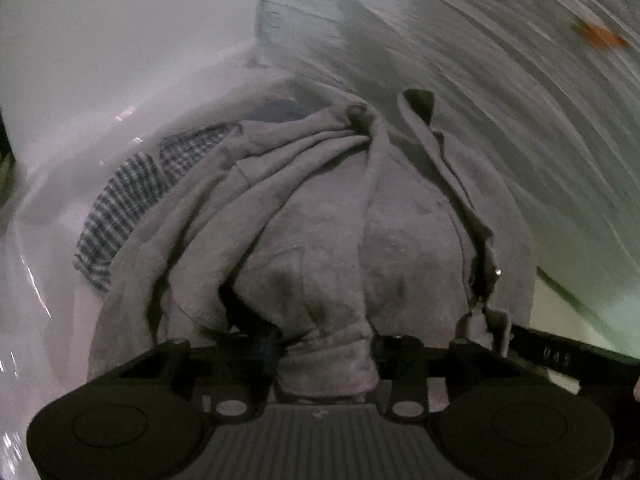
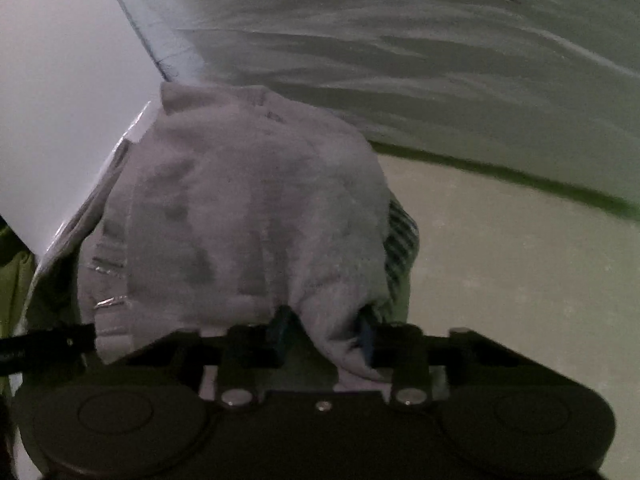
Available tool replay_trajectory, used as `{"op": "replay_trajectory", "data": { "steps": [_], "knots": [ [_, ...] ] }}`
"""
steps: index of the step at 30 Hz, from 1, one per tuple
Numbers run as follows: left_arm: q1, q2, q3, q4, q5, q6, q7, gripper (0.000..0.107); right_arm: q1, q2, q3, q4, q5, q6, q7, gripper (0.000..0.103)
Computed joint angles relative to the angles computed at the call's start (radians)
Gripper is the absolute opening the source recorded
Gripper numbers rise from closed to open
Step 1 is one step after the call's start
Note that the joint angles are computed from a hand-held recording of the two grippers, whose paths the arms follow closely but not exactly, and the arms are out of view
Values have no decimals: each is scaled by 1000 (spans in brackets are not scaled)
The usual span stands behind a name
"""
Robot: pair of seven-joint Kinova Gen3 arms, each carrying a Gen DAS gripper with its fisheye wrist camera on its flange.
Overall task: Fold clothes
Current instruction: 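Lift the grey hoodie with both grippers and carry it onto the bed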
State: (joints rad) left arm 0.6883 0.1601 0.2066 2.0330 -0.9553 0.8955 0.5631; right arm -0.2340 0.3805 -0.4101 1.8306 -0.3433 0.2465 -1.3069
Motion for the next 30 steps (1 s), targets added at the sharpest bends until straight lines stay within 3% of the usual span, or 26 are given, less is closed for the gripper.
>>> {"op": "replay_trajectory", "data": {
  "steps": [4,7,9,11,13,15,19,22,24,26,30],
  "knots": [
    [-36,-21,-19,-12,11,54,-38,15,-152,2,100,-49,107,-23,-83,18],
    [-41,-74,10,13,-3,69,21,12,-222,-24,143,-40,178,-85,-137,13],
    [-48,-91,79,13,-23,130,68,11,-208,-93,131,30,197,-157,-142,9],
    [19,-98,92,-5,-53,211,114,10,-152,-173,85,112,184,-230,-134,8],
    [99,-102,84,-35,-82,292,142,9,-131,-266,78,201,224,-305,-182,8],
    [116,-110,141,-65,-126,373,164,9,-83,-359,53,277,280,-365,-262,8],
    [154,-138,215,-129,-232,485,106,9,-54,-523,78,367,290,-411,-294,8],
    [186,-132,245,-178,-316,485,71,9,-48,-640,140,415,279,-404,-334,8],
    [205,-108,252,-219,-362,455,26,9,31,-700,123,435,238,-398,-314,8],
    [235,-73,225,-262,-390,383,-10,9,116,-785,122,457,223,-359,-310,8],
    [214,29,259,-351,-386,225,-60,13,237,-957,207,505,236,-237,-321,8]
  ]
}}
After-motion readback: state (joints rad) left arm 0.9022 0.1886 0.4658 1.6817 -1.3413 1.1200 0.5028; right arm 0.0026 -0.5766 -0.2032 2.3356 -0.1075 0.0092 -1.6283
